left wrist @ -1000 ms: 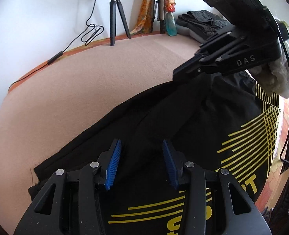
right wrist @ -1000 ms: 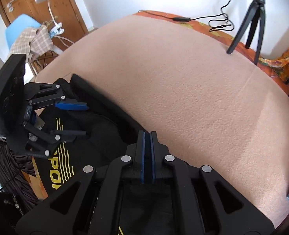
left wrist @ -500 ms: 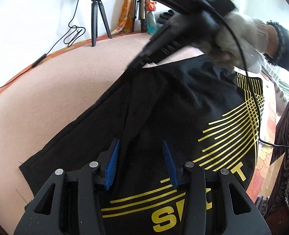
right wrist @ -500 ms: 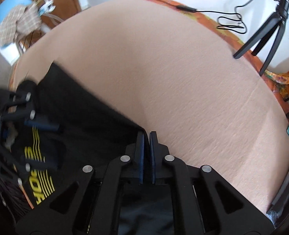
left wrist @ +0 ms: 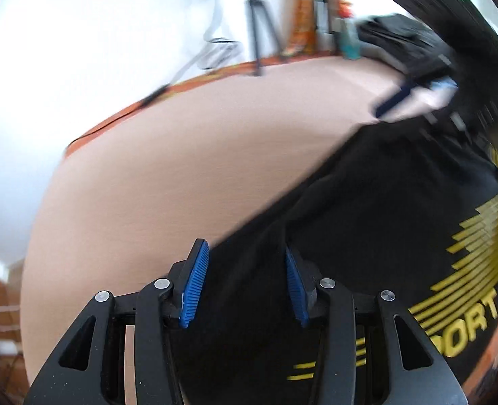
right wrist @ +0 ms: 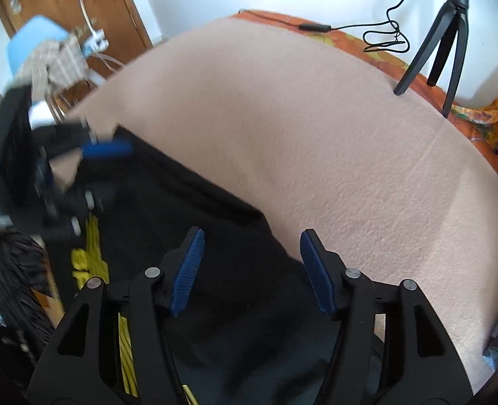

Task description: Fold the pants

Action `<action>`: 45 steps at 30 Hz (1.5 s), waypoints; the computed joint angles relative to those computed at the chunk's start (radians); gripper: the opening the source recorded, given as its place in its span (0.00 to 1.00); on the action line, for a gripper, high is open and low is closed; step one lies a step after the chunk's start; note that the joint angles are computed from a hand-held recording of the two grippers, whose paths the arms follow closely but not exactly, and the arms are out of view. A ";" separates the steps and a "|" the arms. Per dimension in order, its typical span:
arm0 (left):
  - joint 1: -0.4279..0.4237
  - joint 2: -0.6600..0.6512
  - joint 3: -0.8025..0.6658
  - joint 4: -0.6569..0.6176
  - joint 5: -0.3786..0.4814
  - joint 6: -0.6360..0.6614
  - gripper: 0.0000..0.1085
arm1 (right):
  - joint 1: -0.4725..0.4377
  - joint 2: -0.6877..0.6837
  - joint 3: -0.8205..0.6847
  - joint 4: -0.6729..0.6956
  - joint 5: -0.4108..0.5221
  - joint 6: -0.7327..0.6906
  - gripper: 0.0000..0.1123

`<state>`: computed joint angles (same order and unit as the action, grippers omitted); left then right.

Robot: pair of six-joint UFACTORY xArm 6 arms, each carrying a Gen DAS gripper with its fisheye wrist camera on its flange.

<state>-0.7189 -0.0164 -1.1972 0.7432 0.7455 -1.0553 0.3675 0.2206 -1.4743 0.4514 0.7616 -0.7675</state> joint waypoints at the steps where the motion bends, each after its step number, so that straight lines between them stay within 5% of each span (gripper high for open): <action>1: 0.014 -0.016 0.017 0.005 0.004 -0.030 0.39 | 0.007 0.007 0.002 -0.023 -0.003 0.011 0.56; 3: 0.036 -0.053 0.053 0.014 0.006 -0.077 0.39 | 0.011 0.020 -0.005 -0.018 -0.001 0.012 0.55; 5: 0.051 -0.090 0.088 0.025 -0.008 -0.108 0.39 | 0.013 0.029 -0.003 -0.033 -0.035 0.039 0.35; 12: 0.078 -0.251 0.236 0.073 -0.106 -0.226 0.47 | 0.014 0.061 -0.026 -0.114 -0.125 0.189 0.35; 19: 0.062 -0.401 0.401 0.056 -0.299 -0.519 0.53 | 0.001 -0.060 0.094 0.053 -0.167 0.109 0.38; 21: 0.045 -0.439 0.460 0.051 -0.347 -0.477 0.53 | 0.002 -0.126 0.155 0.121 -0.175 0.065 0.38; 26: -0.044 -0.511 0.552 0.038 -0.302 -0.615 0.53 | 0.022 -0.323 0.347 0.238 -0.206 -0.045 0.41; 35: -0.162 -0.596 0.638 0.251 -0.294 -1.120 0.53 | 0.032 -0.548 0.559 0.364 -0.205 -0.117 0.42; 43: -0.201 -0.560 0.614 0.164 -0.173 -1.155 0.53 | 0.023 -0.607 0.609 0.470 -0.187 -0.174 0.42; 45: -0.182 -0.567 0.641 0.194 -0.217 -1.211 0.53 | 0.019 -0.620 0.617 0.478 -0.178 -0.185 0.42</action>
<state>-0.9011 -0.5834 -0.5562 0.9370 0.5281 -2.2660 0.3870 -0.3994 -0.8570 0.9293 0.5840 -0.9529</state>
